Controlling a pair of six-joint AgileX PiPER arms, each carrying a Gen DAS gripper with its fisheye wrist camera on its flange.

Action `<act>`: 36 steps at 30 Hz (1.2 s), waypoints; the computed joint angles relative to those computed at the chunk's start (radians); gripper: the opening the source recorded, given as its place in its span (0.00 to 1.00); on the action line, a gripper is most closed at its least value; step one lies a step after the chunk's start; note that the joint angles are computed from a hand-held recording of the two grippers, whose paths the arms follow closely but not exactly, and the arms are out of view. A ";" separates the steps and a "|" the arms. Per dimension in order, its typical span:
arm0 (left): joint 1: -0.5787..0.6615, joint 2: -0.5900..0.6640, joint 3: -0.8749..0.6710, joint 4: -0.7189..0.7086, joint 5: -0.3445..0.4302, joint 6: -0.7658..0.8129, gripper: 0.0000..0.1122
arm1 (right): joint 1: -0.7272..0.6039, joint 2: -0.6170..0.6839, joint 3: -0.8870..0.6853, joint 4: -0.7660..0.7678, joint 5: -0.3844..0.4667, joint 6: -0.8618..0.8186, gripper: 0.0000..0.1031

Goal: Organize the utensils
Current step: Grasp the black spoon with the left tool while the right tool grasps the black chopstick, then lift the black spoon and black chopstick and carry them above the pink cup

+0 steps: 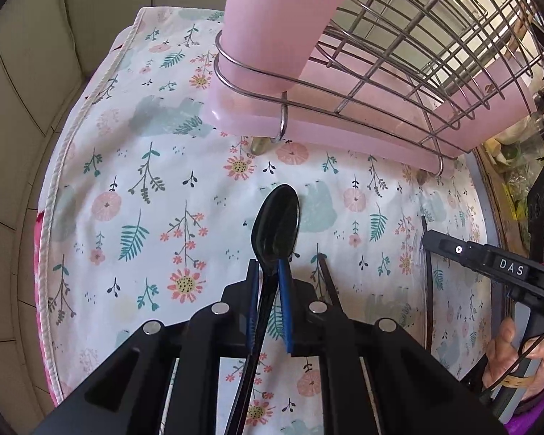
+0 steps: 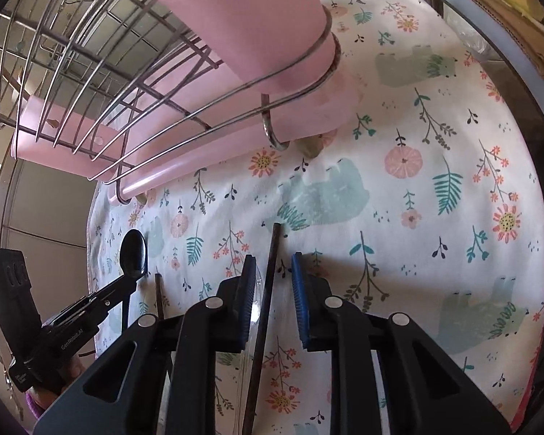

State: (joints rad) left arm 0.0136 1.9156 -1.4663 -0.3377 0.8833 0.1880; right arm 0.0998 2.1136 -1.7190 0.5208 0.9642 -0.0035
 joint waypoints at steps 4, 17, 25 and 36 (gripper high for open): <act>-0.003 0.034 -0.056 0.005 0.064 0.006 0.10 | -0.057 0.012 0.010 0.110 0.016 -0.070 0.19; -0.033 0.124 -0.190 0.039 0.164 -0.041 0.14 | -0.148 -0.075 0.116 0.111 -0.012 -0.171 0.00; -0.062 0.189 -0.313 0.083 0.249 -0.023 0.12 | -0.133 0.012 0.003 0.155 0.111 -0.135 0.01; -0.038 0.196 -0.314 0.042 0.251 0.027 0.09 | -0.076 0.077 -0.119 0.089 0.138 -0.027 0.03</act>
